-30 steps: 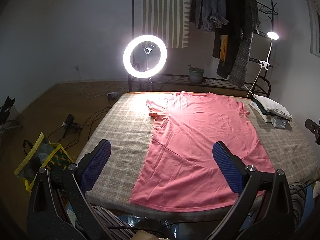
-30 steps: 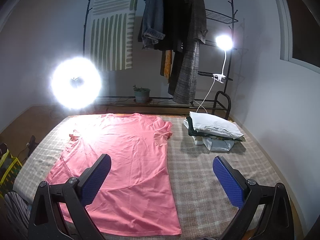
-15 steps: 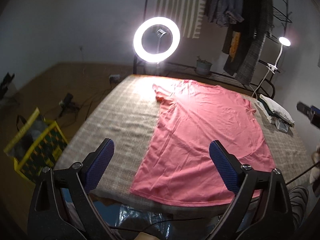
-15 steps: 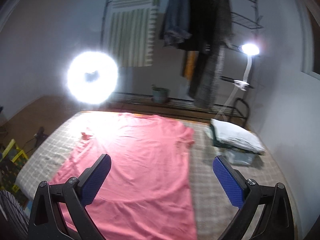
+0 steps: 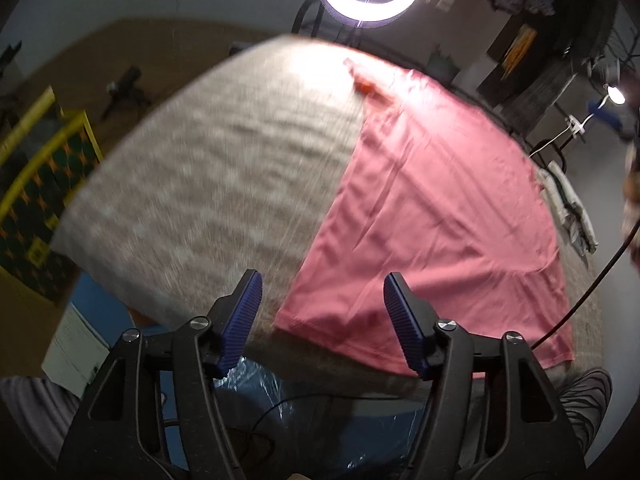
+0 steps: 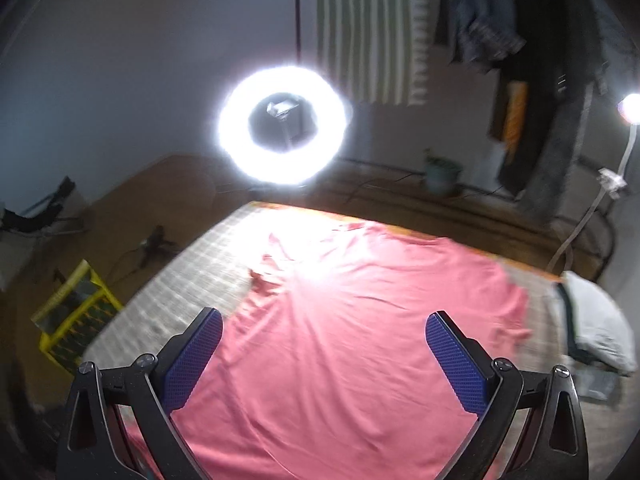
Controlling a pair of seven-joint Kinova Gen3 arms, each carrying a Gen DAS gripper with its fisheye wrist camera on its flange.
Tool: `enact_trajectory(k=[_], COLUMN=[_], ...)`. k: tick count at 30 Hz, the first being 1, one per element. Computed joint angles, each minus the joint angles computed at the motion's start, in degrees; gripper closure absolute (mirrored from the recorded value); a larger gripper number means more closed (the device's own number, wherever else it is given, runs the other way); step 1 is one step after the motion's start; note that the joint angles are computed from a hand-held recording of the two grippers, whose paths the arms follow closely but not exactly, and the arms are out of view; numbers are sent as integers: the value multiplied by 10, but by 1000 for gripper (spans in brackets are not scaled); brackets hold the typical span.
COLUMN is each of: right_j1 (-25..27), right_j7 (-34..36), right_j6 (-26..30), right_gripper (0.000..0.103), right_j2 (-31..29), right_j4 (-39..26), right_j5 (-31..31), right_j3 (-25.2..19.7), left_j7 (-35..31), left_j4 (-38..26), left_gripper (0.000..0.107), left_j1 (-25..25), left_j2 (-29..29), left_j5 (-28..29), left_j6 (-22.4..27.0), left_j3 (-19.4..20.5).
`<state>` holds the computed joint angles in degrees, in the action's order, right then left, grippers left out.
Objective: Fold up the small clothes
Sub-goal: 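Reach the right tool to the t-shirt shoulder and close on it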
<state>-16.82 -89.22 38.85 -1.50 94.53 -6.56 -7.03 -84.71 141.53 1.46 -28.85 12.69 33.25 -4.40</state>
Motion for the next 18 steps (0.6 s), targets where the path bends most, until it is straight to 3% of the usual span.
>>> enact_trajectory(k=[3,6,8,14,17,18], right_j1=[-4,31,24,-87,-146,-159], right_j7=[1,5,-15,-4,3,5], right_j6=[10,42,66,121,138,154], right_gripper=[14,17,17,24,25,28], right_j2=[51,117,165,312,389,411], right_j4=[-44,-112,-165,-324,-404,-431], right_j5=[3,10,31,1,-36,-53], right_j3=[-17,-76,-89,17,95,122], left_j7=[-10,-44,-68,-156,-223,-245], left_j4=[16,29,35,41,39,38], left_gripper=[43,44,44,47,82,89], left_j1=[5,27,34,44,92,109], left_j2=[33,61,76,89,104,110], left_j5=[7,35,52,120,180,203], left_j6=[-29,-55,-68,-88,-89,-84], left_j3=[-11,-50,-66,-98,-165,-192])
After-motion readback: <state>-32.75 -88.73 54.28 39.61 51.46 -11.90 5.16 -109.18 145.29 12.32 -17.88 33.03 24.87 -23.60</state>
